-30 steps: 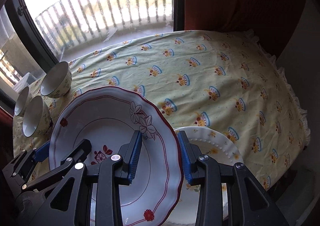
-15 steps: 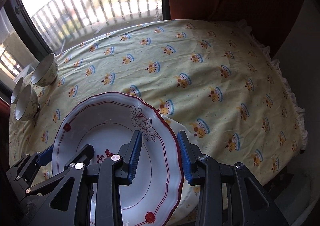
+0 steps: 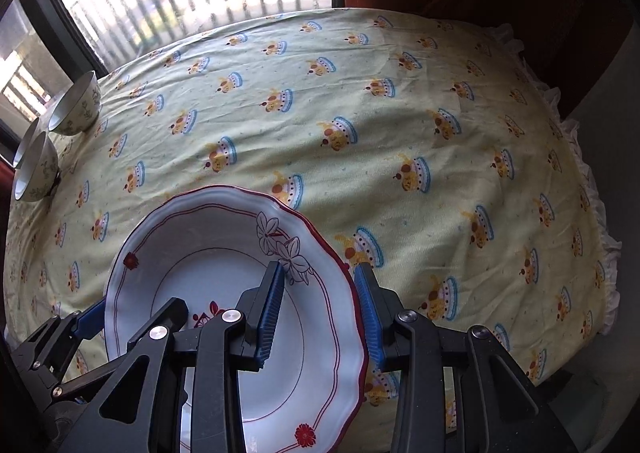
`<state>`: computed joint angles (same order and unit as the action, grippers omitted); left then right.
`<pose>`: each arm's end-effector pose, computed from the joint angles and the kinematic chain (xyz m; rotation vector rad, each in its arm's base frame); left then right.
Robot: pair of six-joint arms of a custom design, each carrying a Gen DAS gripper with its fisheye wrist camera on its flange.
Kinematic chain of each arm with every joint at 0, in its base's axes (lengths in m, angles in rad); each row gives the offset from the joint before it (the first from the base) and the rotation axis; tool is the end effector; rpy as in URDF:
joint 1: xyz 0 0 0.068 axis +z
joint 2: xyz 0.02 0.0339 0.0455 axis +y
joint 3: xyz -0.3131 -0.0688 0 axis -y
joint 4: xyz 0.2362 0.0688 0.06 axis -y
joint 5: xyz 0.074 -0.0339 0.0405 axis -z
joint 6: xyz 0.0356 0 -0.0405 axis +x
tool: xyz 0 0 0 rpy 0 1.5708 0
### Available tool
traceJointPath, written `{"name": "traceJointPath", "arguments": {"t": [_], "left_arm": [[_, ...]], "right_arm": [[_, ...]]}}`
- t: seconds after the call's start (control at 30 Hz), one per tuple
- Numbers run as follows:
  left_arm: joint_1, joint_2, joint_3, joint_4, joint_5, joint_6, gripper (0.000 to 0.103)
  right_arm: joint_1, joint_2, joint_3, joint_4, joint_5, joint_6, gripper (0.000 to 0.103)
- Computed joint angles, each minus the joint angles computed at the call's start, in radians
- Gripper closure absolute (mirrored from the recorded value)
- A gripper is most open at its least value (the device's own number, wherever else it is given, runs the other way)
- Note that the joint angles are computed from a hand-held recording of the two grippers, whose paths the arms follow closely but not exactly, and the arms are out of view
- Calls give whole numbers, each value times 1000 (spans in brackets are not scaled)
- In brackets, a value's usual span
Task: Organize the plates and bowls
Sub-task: 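Carry the red-rimmed plate over the plate stack and lower it with the right gripper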
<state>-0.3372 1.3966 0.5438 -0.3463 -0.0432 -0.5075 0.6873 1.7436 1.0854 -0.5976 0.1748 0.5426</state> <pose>0.1950 -0.0667 0.1814 -0.2477 2.7697 -0.1595 0.2599 0.2053 0.2212 -0.1626 2.7797 0.0558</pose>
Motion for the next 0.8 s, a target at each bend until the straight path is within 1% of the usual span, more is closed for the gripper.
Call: {"name": "traceJointPath", "arguments": {"t": [0.13, 0.27, 0.43, 0.6, 0.67, 0.73, 0.77, 0.8], "left_arm": [[-20, 6, -6, 1, -12, -49, 39], [-39, 14, -6, 7, -31, -72, 38], [-46, 11, -15, 21, -42, -85, 37], [-47, 8, -16, 23, -43, -93, 37], [-47, 7, -17, 22, -45, -94, 37], [-50, 8, -16, 21, -50, -101, 37], [-50, 7, -16, 22, -51, -102, 37], [-52, 8, -17, 23, -52, -105, 37]], "right_arm": [[-13, 15, -8, 16, -17, -31, 63], [-20, 16, -20, 33, -25, -53, 63], [-21, 8, -38, 56, -28, -68, 63], [-49, -17, -67, 74, -85, -73, 63], [-49, -37, -81, 74, -74, -67, 63], [-45, -57, -92, 73, -61, -64, 68], [-44, -67, -96, 72, -66, -63, 75], [-38, -73, -98, 69, -59, -65, 76]]}}
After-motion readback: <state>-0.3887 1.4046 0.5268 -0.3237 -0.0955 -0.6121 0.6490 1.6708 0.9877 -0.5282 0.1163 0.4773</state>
